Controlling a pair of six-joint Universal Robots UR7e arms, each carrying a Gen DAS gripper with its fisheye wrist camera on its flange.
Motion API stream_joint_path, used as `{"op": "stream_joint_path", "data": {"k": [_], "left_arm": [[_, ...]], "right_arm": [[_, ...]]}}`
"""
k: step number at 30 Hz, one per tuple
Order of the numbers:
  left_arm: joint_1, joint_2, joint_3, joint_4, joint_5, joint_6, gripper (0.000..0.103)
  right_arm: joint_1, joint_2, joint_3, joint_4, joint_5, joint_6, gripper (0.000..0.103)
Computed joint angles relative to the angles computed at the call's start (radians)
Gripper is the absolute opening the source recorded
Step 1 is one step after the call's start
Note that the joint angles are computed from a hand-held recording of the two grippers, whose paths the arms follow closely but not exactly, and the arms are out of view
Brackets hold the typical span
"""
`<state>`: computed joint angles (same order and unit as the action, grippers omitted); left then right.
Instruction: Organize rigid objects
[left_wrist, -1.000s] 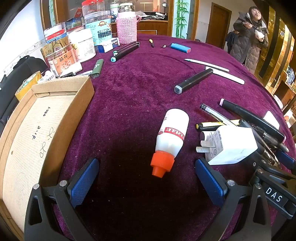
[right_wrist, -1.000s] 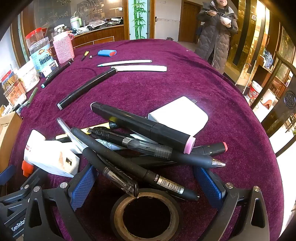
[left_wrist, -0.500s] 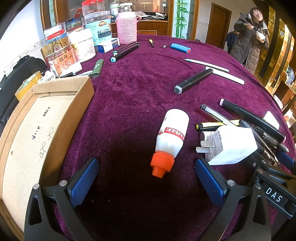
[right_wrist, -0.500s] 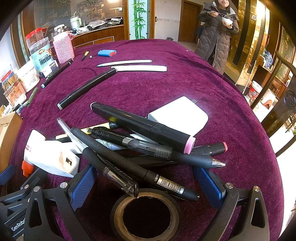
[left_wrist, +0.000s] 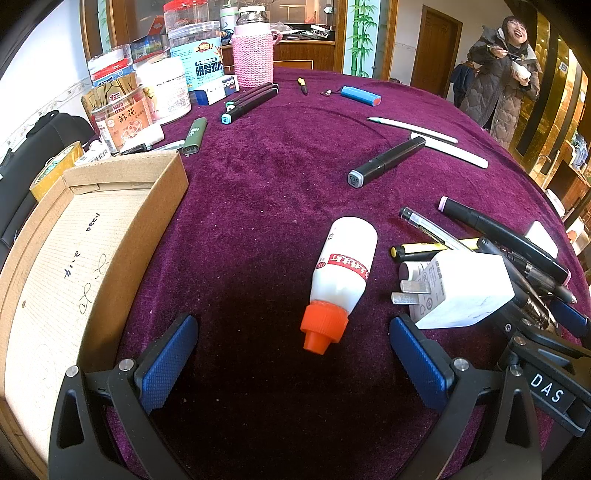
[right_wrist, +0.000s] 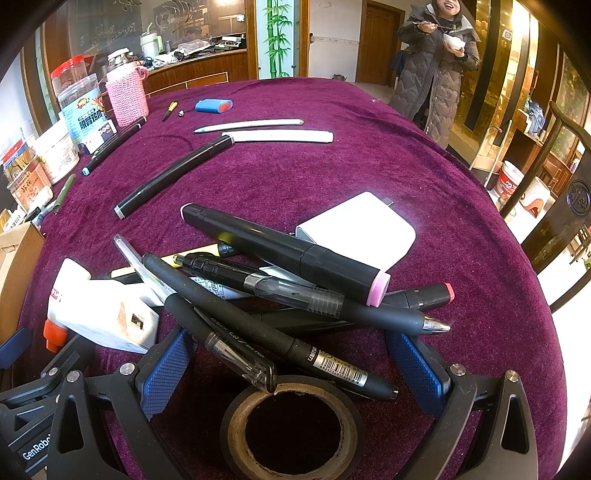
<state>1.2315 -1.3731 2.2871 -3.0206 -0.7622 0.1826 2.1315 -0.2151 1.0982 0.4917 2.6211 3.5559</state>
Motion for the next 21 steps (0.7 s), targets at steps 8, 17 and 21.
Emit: {"op": "stream_joint_path", "data": {"k": [8, 17, 21], "left_arm": [[-0.008, -0.047, -0.011, 0.16, 0.002, -0.067, 0.103], [-0.017, -0.055, 0.011, 0.124, 0.008, -0.051, 0.103], [-0.016, -0.033, 0.007, 0.091, 0.021, -0.042, 0.103]], "right_arm": [[0.0, 0.0, -0.001, 0.001, 0.0, 0.0, 0.102], [0.0, 0.0, 0.001, 0.0, 0.0, 0.001, 0.102], [0.001, -0.001, 0.005, -0.002, 0.0, 0.002, 0.102]]}}
